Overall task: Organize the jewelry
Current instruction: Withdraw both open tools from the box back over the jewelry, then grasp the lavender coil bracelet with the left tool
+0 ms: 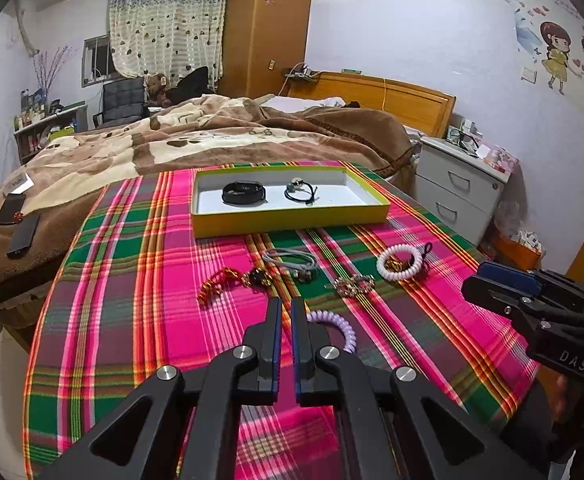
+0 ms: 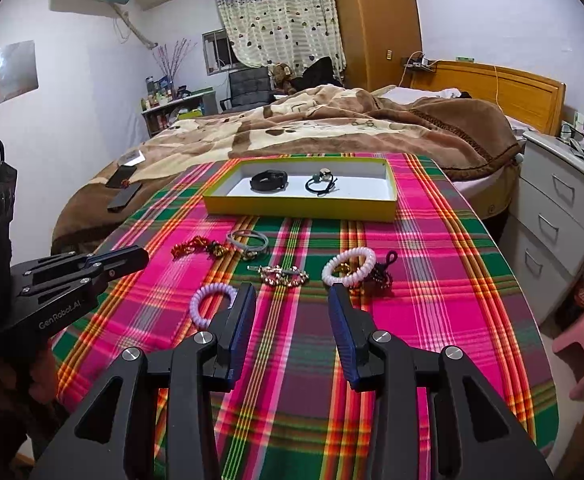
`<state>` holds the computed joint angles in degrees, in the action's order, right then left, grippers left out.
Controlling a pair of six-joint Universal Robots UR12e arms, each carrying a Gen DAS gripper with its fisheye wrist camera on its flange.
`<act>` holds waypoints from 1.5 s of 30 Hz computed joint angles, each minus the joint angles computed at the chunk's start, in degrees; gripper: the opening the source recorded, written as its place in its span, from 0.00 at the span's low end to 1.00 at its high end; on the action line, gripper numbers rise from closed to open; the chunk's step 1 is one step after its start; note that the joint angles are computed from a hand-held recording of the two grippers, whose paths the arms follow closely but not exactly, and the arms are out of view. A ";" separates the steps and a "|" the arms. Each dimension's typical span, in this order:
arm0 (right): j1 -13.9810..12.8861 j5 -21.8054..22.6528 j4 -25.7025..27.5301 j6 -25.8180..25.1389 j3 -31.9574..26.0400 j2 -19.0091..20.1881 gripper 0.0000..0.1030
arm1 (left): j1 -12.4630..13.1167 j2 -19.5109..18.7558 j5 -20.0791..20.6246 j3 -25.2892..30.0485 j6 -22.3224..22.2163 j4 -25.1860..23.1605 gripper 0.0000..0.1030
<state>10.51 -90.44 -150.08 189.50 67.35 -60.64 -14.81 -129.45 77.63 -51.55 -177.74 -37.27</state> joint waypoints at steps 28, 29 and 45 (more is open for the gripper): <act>-1.83 -1.26 7.65 4.15 -3.18 2.50 0.37 | -0.42 -5.72 -1.95 8.94 0.91 -13.11 0.17; -1.98 -1.47 8.92 4.00 -3.79 2.85 0.37 | -0.39 -6.01 -2.29 9.48 0.76 -13.90 0.17; -3.73 1.63 17.34 1.64 -11.12 7.09 0.38 | -0.38 -8.47 -3.86 14.49 0.47 -20.18 0.25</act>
